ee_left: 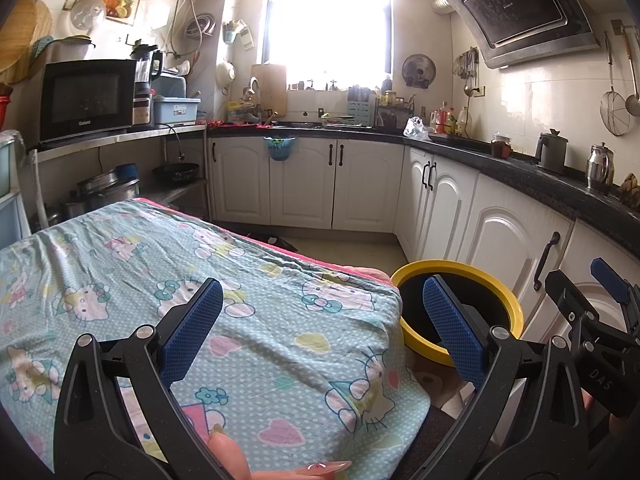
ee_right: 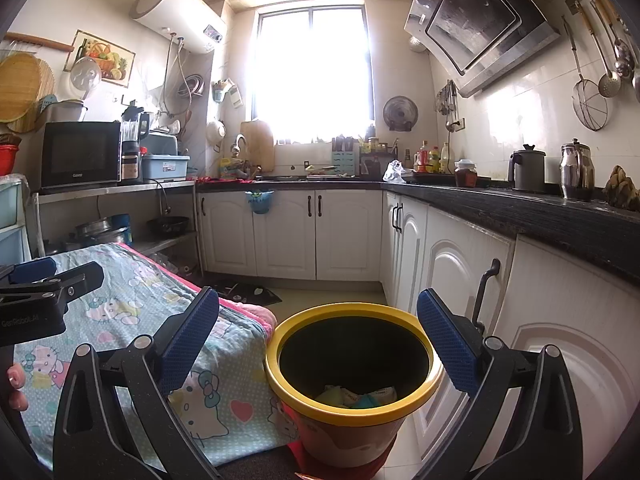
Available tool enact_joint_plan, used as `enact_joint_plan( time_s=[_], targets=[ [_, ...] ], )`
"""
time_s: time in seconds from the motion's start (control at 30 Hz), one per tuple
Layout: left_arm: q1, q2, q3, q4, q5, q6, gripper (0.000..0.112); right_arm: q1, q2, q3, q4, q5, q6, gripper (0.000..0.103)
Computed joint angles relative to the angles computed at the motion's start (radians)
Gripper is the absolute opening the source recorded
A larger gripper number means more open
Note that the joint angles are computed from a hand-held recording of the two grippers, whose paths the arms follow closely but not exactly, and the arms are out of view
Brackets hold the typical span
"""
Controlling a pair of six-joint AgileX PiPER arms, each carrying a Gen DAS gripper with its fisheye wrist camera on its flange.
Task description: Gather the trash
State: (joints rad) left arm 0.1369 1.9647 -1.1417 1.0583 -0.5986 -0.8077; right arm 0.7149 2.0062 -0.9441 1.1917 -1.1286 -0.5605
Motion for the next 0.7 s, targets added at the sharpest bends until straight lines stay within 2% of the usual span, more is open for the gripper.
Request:
enact_joint_plan(
  time_s=[0.6,0.7],
  targets=[
    [0.002,-0.001,-0.006,0.018,-0.001,-0.012,0.092,-0.003,-0.001,-0.001,0.003,0.006,0.0,0.097],
    [0.001,-0.005,-0.002,-0.004,0.002,0.031,0.092,-0.003,-0.001,-0.001,0.003,0.006,-0.002,0.097]
  ],
)
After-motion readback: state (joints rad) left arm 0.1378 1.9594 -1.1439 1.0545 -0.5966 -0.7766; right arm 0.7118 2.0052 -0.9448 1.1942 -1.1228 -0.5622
